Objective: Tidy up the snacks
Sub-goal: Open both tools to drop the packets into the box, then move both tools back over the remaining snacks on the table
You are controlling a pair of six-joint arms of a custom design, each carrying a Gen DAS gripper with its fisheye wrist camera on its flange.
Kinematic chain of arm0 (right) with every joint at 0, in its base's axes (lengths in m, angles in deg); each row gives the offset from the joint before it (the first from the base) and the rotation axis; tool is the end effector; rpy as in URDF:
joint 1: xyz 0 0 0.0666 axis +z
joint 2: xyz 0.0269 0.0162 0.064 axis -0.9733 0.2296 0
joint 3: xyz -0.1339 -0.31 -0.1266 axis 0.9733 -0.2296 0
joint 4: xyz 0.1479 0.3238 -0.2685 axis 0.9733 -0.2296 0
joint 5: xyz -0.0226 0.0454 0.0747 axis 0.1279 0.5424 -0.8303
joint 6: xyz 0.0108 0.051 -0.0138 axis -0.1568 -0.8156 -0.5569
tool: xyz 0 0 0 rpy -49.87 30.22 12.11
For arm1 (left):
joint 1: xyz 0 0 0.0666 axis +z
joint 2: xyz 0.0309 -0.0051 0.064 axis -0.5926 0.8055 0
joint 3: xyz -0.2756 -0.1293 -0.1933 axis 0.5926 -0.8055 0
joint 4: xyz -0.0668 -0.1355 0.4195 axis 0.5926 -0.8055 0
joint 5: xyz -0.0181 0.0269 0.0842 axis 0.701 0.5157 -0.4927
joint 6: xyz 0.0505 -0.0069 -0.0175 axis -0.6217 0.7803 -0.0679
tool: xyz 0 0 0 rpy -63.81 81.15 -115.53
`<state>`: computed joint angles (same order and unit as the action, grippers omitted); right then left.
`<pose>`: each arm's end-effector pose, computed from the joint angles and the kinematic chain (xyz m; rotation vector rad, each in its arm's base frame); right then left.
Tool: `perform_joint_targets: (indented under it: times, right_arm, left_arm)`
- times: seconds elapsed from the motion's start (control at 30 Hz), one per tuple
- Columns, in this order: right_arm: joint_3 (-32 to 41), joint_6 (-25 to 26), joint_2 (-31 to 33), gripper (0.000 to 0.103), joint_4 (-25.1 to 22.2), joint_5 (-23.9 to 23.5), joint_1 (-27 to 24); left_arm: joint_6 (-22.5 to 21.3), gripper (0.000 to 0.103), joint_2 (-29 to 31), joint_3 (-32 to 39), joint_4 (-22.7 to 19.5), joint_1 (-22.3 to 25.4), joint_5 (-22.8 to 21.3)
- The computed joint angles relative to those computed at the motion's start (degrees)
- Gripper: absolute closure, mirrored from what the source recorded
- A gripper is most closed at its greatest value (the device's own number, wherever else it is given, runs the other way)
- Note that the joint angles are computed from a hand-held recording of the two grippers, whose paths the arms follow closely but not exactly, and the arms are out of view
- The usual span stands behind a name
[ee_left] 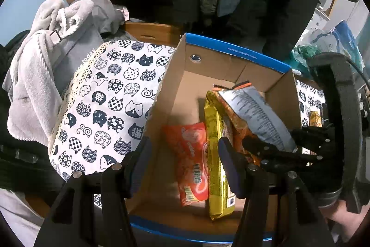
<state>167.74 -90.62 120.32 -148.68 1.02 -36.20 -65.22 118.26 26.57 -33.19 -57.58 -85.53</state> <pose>0.4228 0.3616 0.4556 -0.0361 2.8247 0.3804 0.4318 -0.1683 0.5080 0.4248 2.6682 -0.1295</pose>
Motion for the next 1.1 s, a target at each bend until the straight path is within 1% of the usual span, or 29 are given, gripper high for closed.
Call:
perform_joint_targets:
  times: [0.1,0.17,0.23,0.3,0.37,0.5,0.6,0.63,0.83,0.93,1.1]
  right_arm:
    - [-0.39,0.34,-0.19,0.067,-0.1,-0.66,-0.17]
    - [-1.03,0.25,-0.97,0.059,0.58,-0.66,-0.17]
    - [-1.8,0.23,-2.35,0.04,1.37,-0.1,-0.04]
    - [-2.13,0.35,-3.43,0.036,1.99,0.45,0.17]
    - [-2.3,0.71,-4.56,0.036,1.91,1.1,0.32]
    - [-3.11,1.43,-7.68,0.032,0.44,3.77,0.56]
    - [-4.69,2.17,-10.55,0.032,-0.61,5.0,0.23]
    - [-5.14,2.26,-11.52,0.032,-1.24,5.51,0.22]
    - [-9.21,2.01,-18.35,0.03,-4.46,8.37,-0.41]
    - [-11.16,2.28,-21.62,0.027,-6.41,9.49,-0.71]
    - [-14.93,3.39,-27.24,0.027,-10.99,10.62,-1.75]
  left_arm:
    - [0.34,0.042,0.16,0.42,-0.11,-0.23,0.1]
    - [0.4,0.042,0.13,0.6,-0.12,-0.29,0.35]
    - [0.78,0.041,0.04,0.91,0.1,-0.28,0.61]
    - [1.7,0.038,-0.22,1.01,0.56,-0.27,0.76]
    - [2.43,0.037,-0.43,1.12,0.88,-0.41,1.01]
    - [3.11,0.037,-0.76,1.34,1.16,-1.3,1.73]
    - [3.52,0.034,-1.07,1.41,1.44,-2.32,2.84]
    - [3.52,0.033,-1.2,1.39,1.56,-2.89,3.09]
    - [2.06,0.033,-1.58,1.65,1.58,-7.12,2.13]
    - [1.17,0.029,-1.85,1.39,1.77,-9.35,1.64]
    - [0.01,0.029,-1.39,1.37,1.09,-13.51,0.95]
